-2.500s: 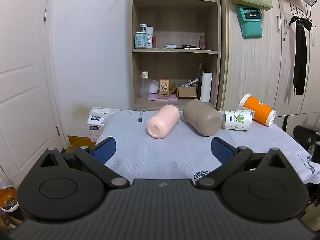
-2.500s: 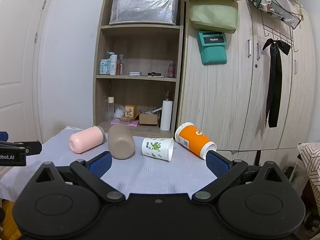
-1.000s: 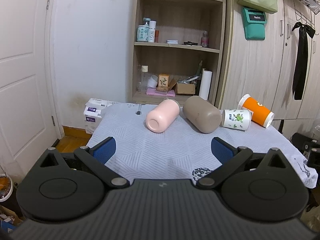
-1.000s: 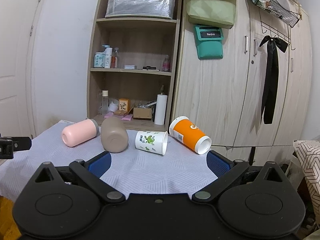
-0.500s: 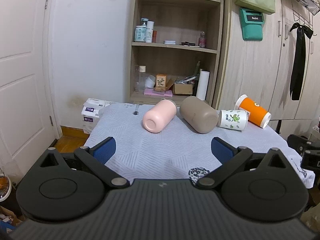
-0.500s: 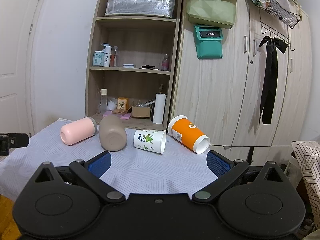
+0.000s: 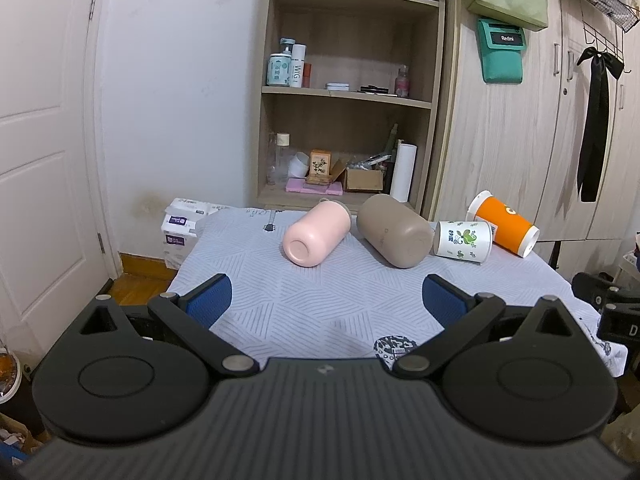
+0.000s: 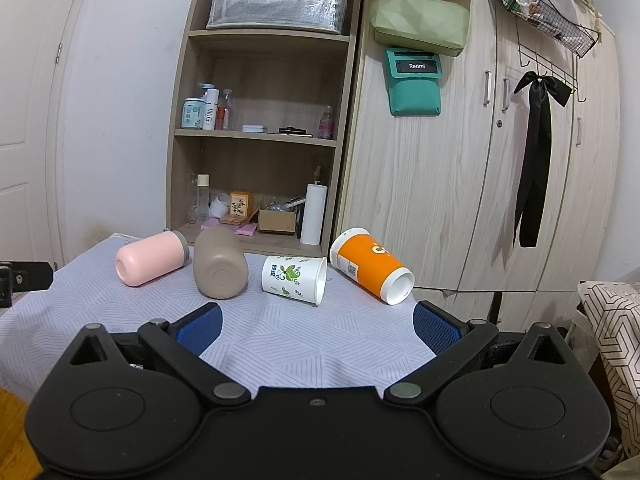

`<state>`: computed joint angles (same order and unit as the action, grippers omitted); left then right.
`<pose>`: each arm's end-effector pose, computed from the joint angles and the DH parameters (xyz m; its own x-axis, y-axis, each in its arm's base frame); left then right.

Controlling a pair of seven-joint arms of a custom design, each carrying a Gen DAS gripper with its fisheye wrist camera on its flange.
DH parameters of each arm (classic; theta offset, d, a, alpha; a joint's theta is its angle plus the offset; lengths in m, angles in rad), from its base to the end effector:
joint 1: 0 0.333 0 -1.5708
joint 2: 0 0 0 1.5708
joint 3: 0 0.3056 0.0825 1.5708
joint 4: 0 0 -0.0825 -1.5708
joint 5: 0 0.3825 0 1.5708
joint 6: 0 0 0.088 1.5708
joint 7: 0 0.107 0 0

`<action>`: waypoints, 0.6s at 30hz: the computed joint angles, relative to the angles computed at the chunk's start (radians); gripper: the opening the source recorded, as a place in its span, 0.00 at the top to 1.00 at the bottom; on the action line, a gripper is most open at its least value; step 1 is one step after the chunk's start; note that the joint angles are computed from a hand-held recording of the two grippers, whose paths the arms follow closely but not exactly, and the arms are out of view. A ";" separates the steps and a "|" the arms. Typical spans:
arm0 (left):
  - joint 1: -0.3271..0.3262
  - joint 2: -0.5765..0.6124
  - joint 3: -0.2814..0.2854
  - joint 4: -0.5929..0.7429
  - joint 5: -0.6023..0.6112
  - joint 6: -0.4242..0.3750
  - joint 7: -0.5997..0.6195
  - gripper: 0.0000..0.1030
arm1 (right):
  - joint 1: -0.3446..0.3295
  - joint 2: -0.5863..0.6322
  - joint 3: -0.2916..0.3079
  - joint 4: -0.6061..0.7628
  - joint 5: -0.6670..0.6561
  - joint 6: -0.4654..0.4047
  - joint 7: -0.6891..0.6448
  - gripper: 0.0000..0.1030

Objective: Flip cup upright

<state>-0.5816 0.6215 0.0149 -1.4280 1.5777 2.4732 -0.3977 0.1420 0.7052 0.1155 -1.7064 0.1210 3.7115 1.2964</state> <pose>0.6262 -0.4045 0.3666 0.1835 -0.9805 0.0699 -0.3351 -0.1292 -0.9333 0.6886 0.1445 0.3388 0.2112 -0.9714 0.1085 -0.2444 -0.1600 -0.9564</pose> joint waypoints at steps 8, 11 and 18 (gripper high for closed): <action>0.009 0.000 -0.005 0.000 -0.028 0.005 0.028 0.00 | -0.015 0.013 0.012 0.020 -0.026 -0.027 0.013 0.00; 0.018 0.009 -0.005 0.011 -0.052 0.019 0.045 0.00 | -0.026 0.031 0.023 0.049 -0.045 -0.058 0.021 0.00; 0.032 0.035 0.007 0.057 -0.112 0.072 0.153 0.00 | -0.127 0.071 0.134 0.115 -0.181 -0.157 0.058 0.00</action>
<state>-0.5492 0.6569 0.0221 -1.3708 1.4657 2.5456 -0.2450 0.0146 0.7766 0.2494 -1.5913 -0.0599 3.5545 1.3546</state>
